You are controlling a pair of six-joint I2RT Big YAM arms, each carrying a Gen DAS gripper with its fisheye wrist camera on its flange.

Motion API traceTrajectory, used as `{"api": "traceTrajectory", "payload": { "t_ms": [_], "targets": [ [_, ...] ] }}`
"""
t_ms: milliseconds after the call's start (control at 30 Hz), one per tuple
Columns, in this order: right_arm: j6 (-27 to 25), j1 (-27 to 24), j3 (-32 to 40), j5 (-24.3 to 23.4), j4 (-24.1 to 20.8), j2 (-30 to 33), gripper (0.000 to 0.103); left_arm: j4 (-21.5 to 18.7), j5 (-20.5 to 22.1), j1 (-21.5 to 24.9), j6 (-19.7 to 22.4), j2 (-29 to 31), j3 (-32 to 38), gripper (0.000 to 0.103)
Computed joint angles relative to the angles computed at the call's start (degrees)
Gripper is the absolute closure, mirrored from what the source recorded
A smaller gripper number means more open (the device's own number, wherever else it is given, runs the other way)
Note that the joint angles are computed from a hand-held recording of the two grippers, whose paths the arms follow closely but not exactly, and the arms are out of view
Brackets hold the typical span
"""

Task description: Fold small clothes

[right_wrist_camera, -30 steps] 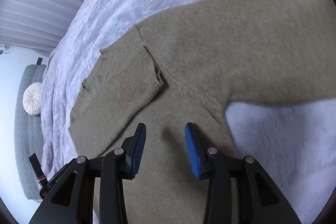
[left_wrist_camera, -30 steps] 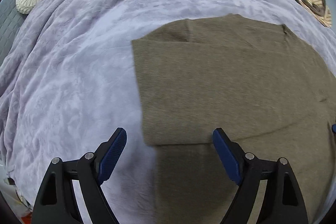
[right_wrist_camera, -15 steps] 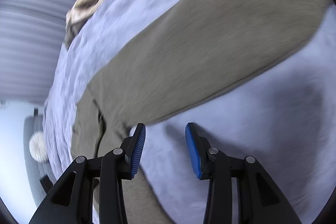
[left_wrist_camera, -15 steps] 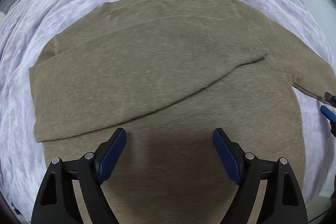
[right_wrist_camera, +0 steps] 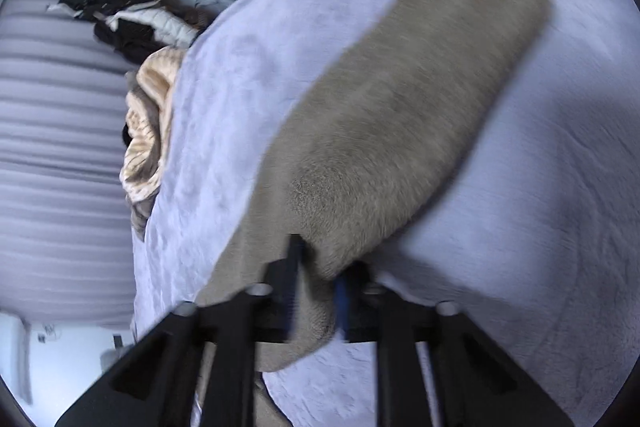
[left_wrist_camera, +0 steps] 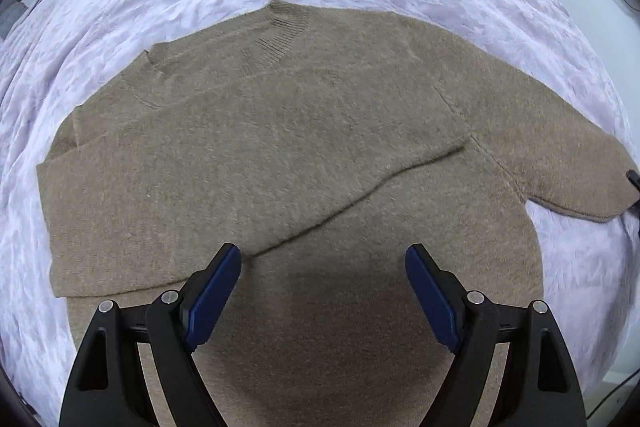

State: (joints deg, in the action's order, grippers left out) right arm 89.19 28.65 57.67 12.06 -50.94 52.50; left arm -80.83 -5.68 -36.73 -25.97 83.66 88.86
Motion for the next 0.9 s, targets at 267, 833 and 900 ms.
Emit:
{"api": "traceTrajectory", "payload": {
  "t_ms": [267,833,900],
  "targets": [
    [-27.4,5.4,21.9,-1.4,3.0,19.3,0.094,0.3,-1.3,6.9,-0.2,-3.2,-2.1,0.018],
    [-40.2,19.1,52.9,-21.9,-7.6,53.7,0.060,6.0,2.8,27.4,6.3,-13.0,-16.4,0.018],
    [-33.7,18.6,47.5,-19.6,-2.2,49.6,0.036,7.3,5.3,29.1,7.4,-13.8,-17.1,0.018]
  ]
}}
